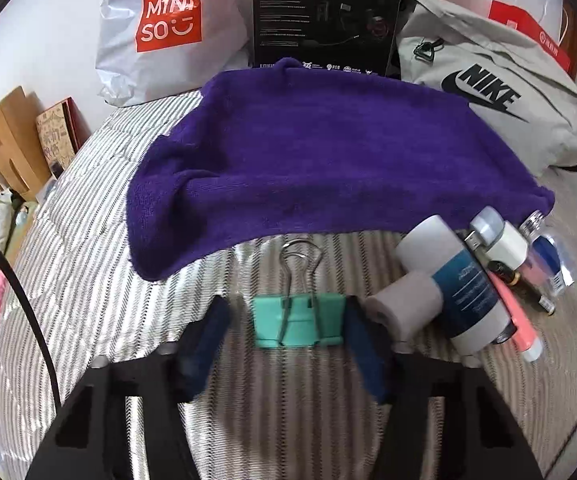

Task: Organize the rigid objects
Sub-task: 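Grasp the teal binder clip with the left tool while the right tool grasps the mint jar, then place the binder clip on the purple towel with the left tool while the right tool places the mint jar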

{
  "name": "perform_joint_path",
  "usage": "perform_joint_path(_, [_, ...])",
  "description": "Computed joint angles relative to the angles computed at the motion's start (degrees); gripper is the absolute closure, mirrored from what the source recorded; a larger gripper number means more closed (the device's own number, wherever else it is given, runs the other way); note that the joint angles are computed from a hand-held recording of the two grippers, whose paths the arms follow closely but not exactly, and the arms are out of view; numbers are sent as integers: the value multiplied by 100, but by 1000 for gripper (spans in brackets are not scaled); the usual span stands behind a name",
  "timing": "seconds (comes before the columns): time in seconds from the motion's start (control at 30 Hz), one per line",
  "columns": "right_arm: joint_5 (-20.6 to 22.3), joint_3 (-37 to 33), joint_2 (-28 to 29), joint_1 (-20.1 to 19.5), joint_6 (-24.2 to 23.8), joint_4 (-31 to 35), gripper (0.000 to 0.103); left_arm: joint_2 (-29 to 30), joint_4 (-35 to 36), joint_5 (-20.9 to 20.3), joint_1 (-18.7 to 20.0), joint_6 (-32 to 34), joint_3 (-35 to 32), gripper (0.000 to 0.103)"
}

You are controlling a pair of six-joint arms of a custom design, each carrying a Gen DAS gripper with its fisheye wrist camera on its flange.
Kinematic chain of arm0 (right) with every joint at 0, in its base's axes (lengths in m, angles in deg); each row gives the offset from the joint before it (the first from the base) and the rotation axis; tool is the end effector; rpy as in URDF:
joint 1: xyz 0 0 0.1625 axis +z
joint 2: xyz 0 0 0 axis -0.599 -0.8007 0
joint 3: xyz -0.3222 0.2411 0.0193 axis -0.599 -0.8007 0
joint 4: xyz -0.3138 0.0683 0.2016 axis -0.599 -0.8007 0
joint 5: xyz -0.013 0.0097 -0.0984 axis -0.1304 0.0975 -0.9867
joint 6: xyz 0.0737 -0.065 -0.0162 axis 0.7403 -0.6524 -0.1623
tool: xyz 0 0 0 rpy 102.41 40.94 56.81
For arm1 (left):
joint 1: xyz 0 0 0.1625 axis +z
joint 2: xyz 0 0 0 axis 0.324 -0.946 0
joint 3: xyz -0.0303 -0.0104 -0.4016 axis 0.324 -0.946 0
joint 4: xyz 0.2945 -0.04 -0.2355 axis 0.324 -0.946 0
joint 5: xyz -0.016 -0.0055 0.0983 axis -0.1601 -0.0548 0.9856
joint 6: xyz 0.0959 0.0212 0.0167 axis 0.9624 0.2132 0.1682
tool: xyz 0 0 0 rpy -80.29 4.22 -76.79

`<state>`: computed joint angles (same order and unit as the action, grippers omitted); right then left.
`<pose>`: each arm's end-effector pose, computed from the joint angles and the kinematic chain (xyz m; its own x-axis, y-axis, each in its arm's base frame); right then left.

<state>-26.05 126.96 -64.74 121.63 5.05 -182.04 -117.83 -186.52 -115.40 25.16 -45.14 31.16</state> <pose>0.0419 -0.6110 0.3613 -0.7753 -0.1965 0.6003 -0.4733 0.8100 -0.3461 -0.3175 -0.6108 0.0359 -0.6973 -0.1305 -0.7048 0.3332 0.8116 -0.4799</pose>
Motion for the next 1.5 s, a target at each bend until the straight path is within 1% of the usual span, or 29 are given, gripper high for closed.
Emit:
perform_joint_path(0.07, [28, -150, 117, -14, -80, 86, 8, 27, 47, 36, -14, -17, -31, 58])
perform_joint_path(0.17, [-24, -421, 344, -5, -274, 218, 18, 27, 32, 48, -28, 25, -16, 59])
perform_joint_path(0.23, [-216, -633, 529, 17, -392, 359, 25, 13, 17, 18, -24, 6, -7, 59])
perform_joint_path(0.33, [-417, -809, 700, 33, -556, 485, 28, 1, 61, 15, -28, -30, -4, 59])
perform_joint_path(0.43, [-402, -869, 786, 19, -662, 529, 28, 12, 32, 21, -25, -7, -8, 59])
perform_joint_path(0.53, [-539, -1009, 979, 34, -876, 528, 31, 7, 59, 7, -22, -6, -21, 59])
perform_joint_path(0.67, [-566, -1070, 1163, 53, -1210, 272, 33, 11, 4, 40, -28, -11, 1, 59])
perform_joint_path(0.7, [-525, -1068, 1187, 55, -1282, 182, 36, 11, -14, 44, -29, -6, 10, 59])
perform_joint_path(0.73, [-488, -1066, 1193, 57, -1319, 173, 44, 11, -20, 43, -28, 5, 6, 59])
perform_joint_path(0.77, [-421, -1076, 1172, 50, -1298, 277, 51, 14, 2, 37, -31, -5, -4, 59])
perform_joint_path(0.8, [-332, -1080, 1134, 40, -1249, 416, 60, 11, 3, 41, -31, -13, 3, 59])
perform_joint_path(0.83, [-348, -1036, 1098, 53, -1273, 439, 62, 12, -6, 43, -33, -15, 7, 59])
perform_joint_path(0.9, [-382, -1025, 1049, 59, -1239, 556, 62, 8, -66, 56, -40, -3, 41, 59])
perform_joint_path(0.97, [-337, -1006, 954, 38, -1093, 749, 62, 14, -119, 75, -45, 19, 61, 59])
perform_joint_path(1.03, [-315, -1003, 944, 33, -1062, 800, 62, 16, -137, 80, -46, 30, 66, 59])
perform_joint_path(1.17, [-490, -885, 1012, 97, -1281, 401, 62, 18, -152, 84, -45, 46, 69, 59])
perform_joint_path(1.37, [-320, -715, 936, 31, -1502, 151, 62, 19, -160, 92, -46, 52, 64, 59])
perform_joint_path(1.4, [-322, -720, 935, 34, -1502, 167, 63, 17, -153, 89, -47, 59, 65, 60])
perform_joint_path(1.47, [-305, -791, 901, 21, -1356, 405, 62, -4, -153, 41, -48, 77, 78, 64])
perform_joint_path(1.5, [-282, -814, 870, 14, -1268, 544, 62, -29, -123, -2, -47, 60, 88, 64])
